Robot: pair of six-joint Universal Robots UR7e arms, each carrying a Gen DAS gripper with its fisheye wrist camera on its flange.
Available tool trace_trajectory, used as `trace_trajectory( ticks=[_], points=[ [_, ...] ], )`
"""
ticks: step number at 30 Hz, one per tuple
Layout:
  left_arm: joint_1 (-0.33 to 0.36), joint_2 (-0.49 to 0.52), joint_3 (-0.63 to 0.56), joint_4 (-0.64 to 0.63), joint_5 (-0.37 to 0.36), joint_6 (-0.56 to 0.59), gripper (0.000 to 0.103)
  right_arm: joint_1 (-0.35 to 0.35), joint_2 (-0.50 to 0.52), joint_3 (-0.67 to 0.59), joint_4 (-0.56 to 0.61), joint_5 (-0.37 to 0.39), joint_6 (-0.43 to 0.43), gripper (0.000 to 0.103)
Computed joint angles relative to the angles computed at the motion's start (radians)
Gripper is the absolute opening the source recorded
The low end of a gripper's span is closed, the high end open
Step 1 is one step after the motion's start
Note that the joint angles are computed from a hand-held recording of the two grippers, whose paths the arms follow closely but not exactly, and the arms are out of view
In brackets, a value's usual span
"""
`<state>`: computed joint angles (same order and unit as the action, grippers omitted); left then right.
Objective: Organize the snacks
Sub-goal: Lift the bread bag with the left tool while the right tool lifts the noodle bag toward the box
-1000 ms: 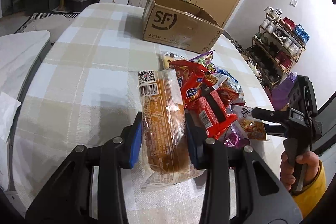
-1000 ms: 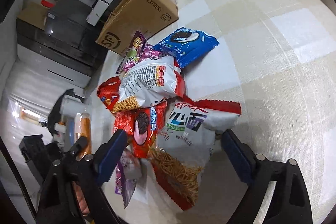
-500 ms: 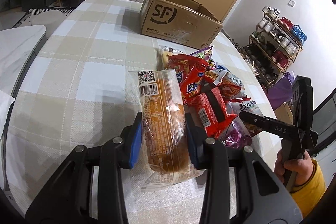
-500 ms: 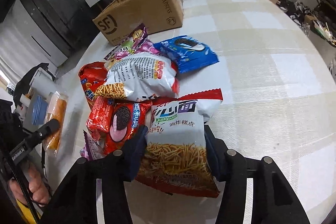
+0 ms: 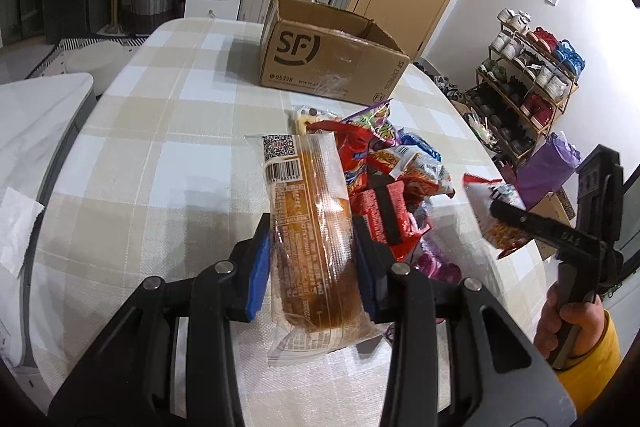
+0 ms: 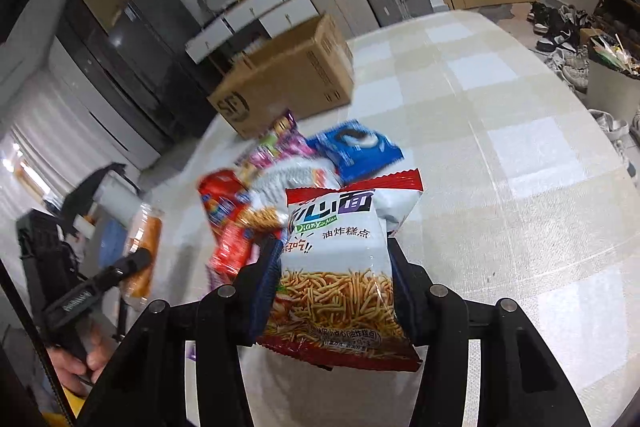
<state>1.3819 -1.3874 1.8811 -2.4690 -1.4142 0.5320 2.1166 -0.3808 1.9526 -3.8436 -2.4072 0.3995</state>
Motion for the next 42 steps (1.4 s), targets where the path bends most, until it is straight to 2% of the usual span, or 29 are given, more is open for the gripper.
trace_trajectory(
  ticks=[3, 7, 13, 17, 19, 23, 28, 35, 42],
  points=[
    [-0.019, -0.013, 0.012, -0.017, 0.017, -0.001, 0.034, 0.016, -0.013, 0.01, -0.062, 0.019, -0.037, 0.051],
    [-0.044, -0.023, 0.017, -0.036, 0.032, 0.003, 0.034, 0.056, -0.035, -0.01, -0.099, 0.008, -0.117, 0.051],
    [-0.082, -0.025, -0.009, -0.047, 0.035, 0.002, 0.034, 0.093, -0.077, -0.044, -0.12, 0.027, -0.235, 0.051],
    [-0.095, -0.004, -0.073, 0.026, -0.007, -0.014, 0.034, 0.105, -0.113, -0.072, -0.099, 0.038, -0.305, 0.051],
    [-0.11, 0.004, -0.089, 0.016, -0.003, -0.015, 0.034, 0.101, -0.131, -0.079, -0.089, 0.058, -0.324, 0.051],
    [-0.139, 0.029, -0.136, 0.022, -0.008, -0.023, 0.034, 0.093, -0.162, -0.116, -0.035, 0.087, -0.367, 0.051],
    [-0.185, 0.073, -0.197, 0.012, 0.02, -0.019, 0.034, 0.083, -0.191, -0.179, 0.032, 0.115, -0.418, 0.051],
    [-0.244, 0.168, -0.312, 0.016, 0.073, -0.057, 0.034, 0.072, -0.177, -0.35, 0.182, 0.121, -0.525, 0.051],
    [-0.27, 0.284, -0.451, 0.034, 0.112, -0.101, 0.034, 0.018, -0.153, -0.472, 0.297, 0.16, -0.522, 0.051]
  ],
)
